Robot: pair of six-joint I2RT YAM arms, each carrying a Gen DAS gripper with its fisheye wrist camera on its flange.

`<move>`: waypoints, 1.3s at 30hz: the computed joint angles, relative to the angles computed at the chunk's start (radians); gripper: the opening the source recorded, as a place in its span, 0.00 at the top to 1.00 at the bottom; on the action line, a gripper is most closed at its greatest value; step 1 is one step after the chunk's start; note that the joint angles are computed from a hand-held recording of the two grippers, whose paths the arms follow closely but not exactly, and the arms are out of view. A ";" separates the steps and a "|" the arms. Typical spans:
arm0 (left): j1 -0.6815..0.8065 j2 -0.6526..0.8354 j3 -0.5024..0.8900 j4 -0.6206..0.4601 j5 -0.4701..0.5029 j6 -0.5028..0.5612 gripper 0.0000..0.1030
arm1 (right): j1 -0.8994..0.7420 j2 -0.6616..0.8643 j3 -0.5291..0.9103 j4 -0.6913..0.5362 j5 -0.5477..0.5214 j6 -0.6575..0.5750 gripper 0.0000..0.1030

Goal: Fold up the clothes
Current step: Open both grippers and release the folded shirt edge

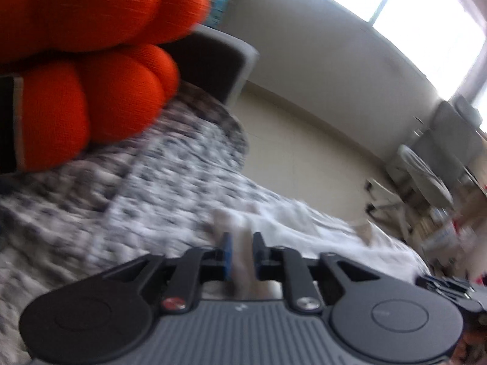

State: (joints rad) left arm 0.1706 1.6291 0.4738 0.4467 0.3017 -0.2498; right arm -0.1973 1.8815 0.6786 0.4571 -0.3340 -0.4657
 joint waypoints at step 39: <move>-0.154 0.002 -0.021 0.007 -0.226 0.041 0.87 | 0.064 0.098 0.045 0.110 0.116 -0.003 0.89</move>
